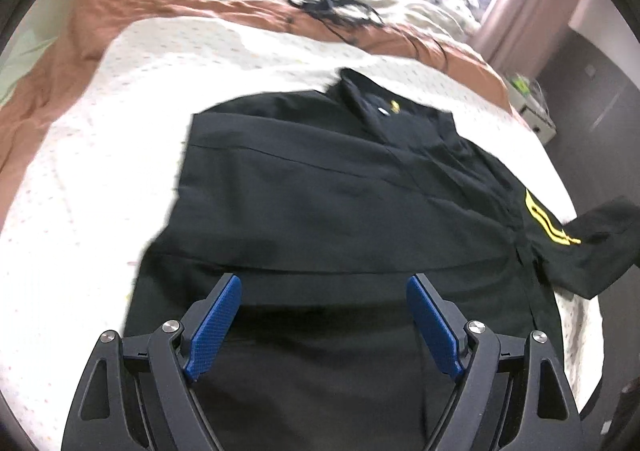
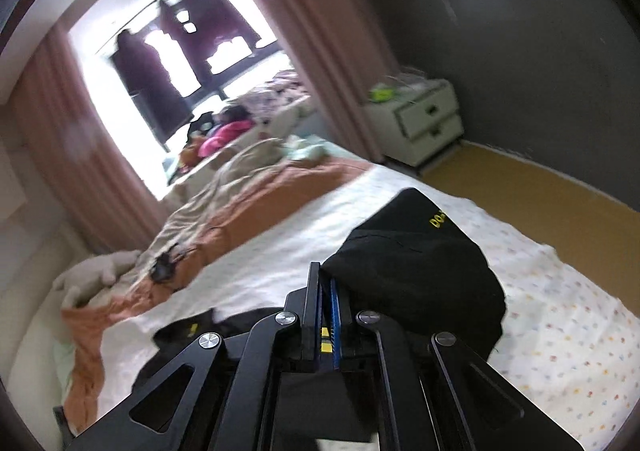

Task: Fold large clothes

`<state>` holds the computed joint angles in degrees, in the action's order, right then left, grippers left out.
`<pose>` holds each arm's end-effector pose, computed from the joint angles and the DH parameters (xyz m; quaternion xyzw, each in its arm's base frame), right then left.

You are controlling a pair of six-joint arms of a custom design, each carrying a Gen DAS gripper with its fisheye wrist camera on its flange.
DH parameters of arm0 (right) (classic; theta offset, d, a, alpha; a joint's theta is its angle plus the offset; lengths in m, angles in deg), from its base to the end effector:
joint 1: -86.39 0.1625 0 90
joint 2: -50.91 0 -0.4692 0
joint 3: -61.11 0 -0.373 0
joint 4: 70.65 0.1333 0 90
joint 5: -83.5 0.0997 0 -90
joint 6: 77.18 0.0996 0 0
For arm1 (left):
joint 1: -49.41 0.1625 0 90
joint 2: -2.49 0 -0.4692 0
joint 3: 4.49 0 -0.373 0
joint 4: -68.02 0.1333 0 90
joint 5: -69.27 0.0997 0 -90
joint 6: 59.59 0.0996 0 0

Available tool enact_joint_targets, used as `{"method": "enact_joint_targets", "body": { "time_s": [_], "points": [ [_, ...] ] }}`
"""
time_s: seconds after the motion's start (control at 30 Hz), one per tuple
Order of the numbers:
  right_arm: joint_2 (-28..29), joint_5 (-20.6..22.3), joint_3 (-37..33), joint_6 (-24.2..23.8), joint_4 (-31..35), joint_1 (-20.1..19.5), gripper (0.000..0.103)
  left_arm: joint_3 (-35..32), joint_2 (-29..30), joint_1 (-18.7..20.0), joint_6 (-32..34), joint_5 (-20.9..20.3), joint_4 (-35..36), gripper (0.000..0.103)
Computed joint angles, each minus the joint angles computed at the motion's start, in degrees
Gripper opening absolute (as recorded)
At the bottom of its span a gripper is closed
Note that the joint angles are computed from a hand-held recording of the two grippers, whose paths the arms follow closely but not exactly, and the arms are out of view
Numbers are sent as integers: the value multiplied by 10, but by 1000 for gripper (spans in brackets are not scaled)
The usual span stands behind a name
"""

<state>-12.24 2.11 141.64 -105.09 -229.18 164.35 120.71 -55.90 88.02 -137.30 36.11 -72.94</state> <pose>-0.0026 -0.7225 0.4856 0.1563 -0.8864 0.4277 0.0834 -0.2350 -0.4650 0.1396 -0.1344 0.8631 -0.3735 0.3121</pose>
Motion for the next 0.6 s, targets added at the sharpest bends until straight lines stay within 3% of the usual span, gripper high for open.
{"method": "enact_joint_targets", "body": {
  "time_s": [0.33, 0.6],
  "points": [
    [-8, -17, 82, -25, -20, 73, 5, 76, -143, -53, -171, 19, 166, 85],
    [8, -45, 152, -42, -44, 123, 5, 116, -228, -91, -279, 9, 291, 85]
  ]
}}
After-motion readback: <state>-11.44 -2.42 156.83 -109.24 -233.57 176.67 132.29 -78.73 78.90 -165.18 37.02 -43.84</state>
